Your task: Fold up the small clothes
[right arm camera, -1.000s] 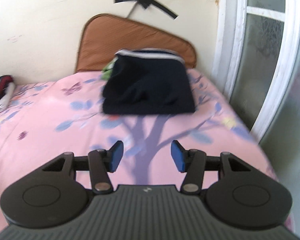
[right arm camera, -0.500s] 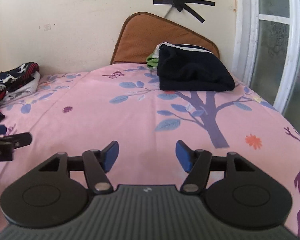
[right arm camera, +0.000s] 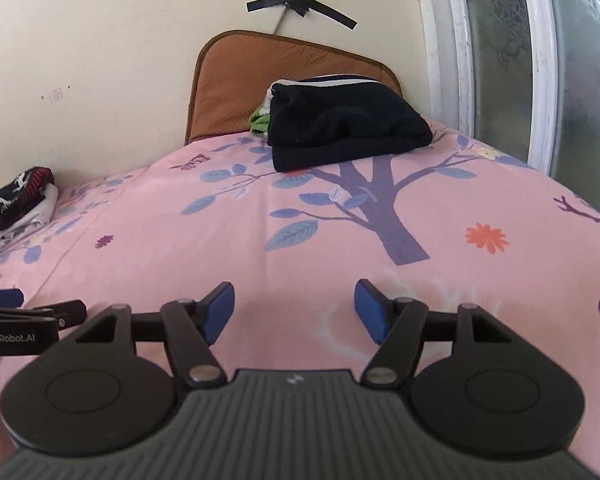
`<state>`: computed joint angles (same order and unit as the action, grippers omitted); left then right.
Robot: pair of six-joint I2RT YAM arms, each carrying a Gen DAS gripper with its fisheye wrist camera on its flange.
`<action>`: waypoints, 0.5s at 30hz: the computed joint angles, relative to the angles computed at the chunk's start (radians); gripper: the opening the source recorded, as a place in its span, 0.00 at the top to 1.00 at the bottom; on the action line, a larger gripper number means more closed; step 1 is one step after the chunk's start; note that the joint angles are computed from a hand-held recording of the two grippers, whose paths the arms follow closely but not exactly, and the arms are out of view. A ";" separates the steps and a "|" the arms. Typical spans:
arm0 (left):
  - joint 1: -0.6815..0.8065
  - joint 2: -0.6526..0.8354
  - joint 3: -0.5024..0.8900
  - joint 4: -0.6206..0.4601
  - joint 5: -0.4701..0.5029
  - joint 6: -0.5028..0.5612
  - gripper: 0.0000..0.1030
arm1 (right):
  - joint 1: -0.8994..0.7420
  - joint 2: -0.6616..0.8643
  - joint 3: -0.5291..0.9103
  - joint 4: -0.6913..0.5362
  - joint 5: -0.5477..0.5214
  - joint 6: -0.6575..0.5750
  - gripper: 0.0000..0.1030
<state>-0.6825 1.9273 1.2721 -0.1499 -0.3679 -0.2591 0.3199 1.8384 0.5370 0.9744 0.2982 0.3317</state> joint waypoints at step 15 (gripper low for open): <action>-0.004 -0.026 -0.043 0.042 -0.019 0.010 0.00 | 0.020 0.005 -0.023 0.041 0.036 0.015 0.30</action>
